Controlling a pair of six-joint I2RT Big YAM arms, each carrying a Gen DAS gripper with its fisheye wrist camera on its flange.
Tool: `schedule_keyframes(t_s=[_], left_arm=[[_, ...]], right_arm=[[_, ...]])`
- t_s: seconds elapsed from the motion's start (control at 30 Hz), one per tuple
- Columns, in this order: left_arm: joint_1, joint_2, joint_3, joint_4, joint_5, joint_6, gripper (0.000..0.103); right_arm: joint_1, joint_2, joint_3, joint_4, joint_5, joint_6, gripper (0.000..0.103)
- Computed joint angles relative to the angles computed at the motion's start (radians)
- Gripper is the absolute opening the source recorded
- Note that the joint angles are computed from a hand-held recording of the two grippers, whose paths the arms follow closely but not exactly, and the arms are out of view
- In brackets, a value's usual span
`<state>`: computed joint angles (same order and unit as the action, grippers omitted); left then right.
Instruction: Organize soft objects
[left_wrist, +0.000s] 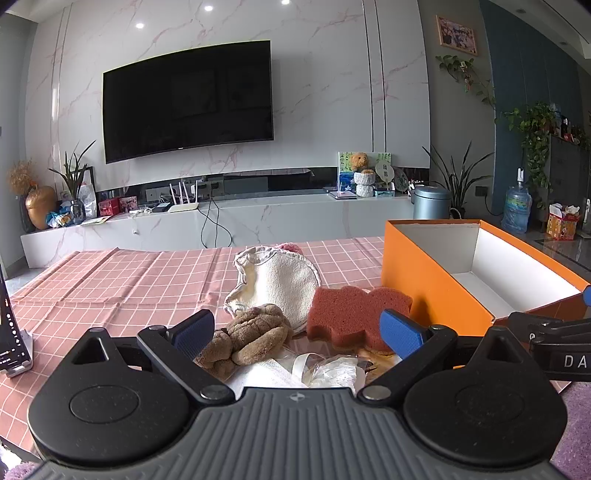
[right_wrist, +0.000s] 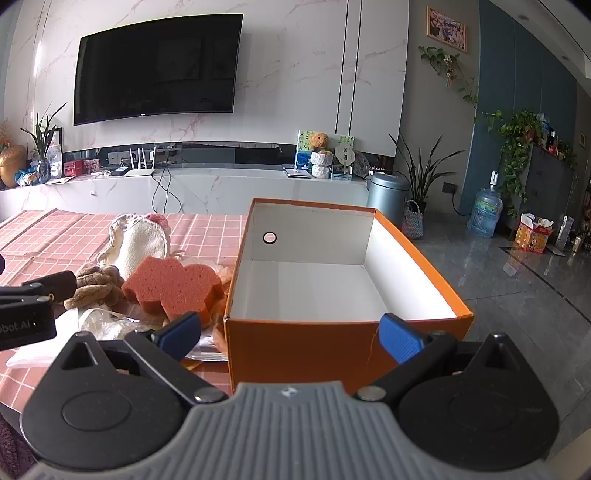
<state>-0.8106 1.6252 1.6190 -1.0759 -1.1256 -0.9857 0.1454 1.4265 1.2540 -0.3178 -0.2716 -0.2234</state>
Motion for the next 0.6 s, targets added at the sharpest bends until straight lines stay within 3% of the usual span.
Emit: schedule_keyframes(t_s=[0.6], left_arm=[[-0.003,0.001,0.004,-0.010,0.007,-0.014,0.103]], right_arm=[[-0.005,-0.004,0.000,-0.010,-0.006,-0.002,0.101]])
